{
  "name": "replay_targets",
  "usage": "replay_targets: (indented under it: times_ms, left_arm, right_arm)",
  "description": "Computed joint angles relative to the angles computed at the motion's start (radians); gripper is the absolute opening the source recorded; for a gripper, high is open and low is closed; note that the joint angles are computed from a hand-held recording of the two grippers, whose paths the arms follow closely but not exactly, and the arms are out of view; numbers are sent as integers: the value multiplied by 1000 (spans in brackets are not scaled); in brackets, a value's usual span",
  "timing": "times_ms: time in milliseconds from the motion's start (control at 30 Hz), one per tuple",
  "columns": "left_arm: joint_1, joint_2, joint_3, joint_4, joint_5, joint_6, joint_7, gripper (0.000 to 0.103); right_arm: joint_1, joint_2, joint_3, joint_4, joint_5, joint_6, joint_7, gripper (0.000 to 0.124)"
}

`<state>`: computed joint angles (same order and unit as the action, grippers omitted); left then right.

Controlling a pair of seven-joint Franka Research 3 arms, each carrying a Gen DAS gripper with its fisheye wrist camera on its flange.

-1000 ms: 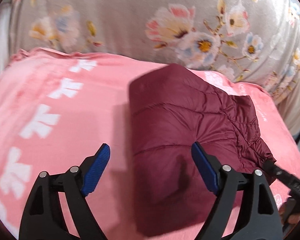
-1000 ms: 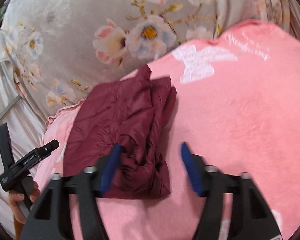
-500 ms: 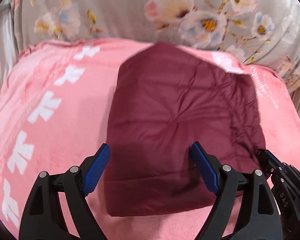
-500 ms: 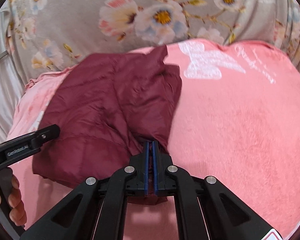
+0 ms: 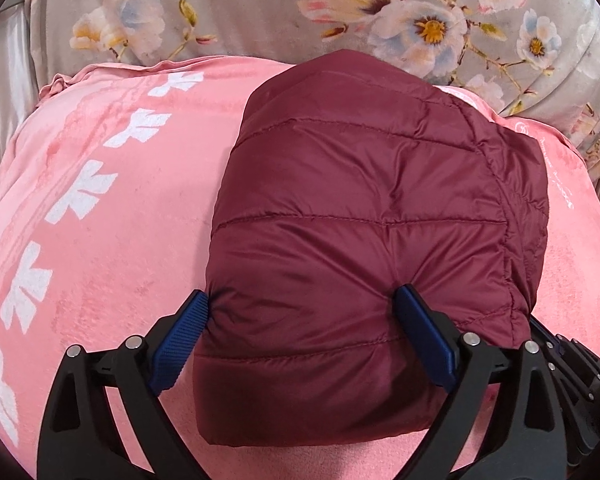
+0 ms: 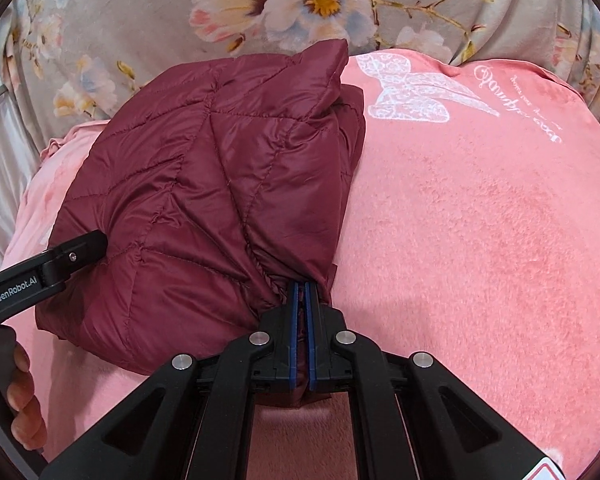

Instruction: Fold large clothes

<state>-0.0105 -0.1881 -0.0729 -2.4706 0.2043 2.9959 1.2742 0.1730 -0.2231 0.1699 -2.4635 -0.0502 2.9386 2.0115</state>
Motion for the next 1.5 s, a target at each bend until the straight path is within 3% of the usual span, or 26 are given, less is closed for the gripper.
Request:
replay_targets:
  times_ms: [233, 367, 533, 600, 733, 967, 1167, 1267, 1500]
  left_arm:
    - [70, 13, -59, 1, 135, 17, -131, 95]
    - [118, 28, -94, 7, 268, 25, -260, 98]
    - [49, 2, -37, 7, 196, -25, -208, 98]
    - [50, -36, -39, -12, 196, -41, -204, 96]
    - [88, -138, -76, -73, 271, -45, -261, 96]
    - [65, -270, -74, -156, 255, -69, -253, 97]
    - [106, -343, -123, -221, 293, -75, -304, 97]
    - [116, -372, -140, -264, 311, -50, -328, 97]
    - [219, -424, -264, -364, 391, 64, -446, 97]
  right_arm:
    - [-52, 0, 56, 17, -145, -32, 106, 7]
    - [-9, -11, 10, 5, -94, -22, 75, 7]
    - [13, -122, -13, -48, 8, -21, 45, 10]
    - [0, -176, 6, -68, 21, -23, 43, 12]
    - [-4, -246, 30, -96, 48, -21, 18, 36]
    - [-20, -310, 92, -141, 56, -30, 26, 45]
    - [-75, -383, 175, -225, 25, 3, 86, 54]
    - [-91, -424, 209, -266, 4, 15, 105, 57]
    - [-122, -496, 290, -333, -29, 33, 149, 61]
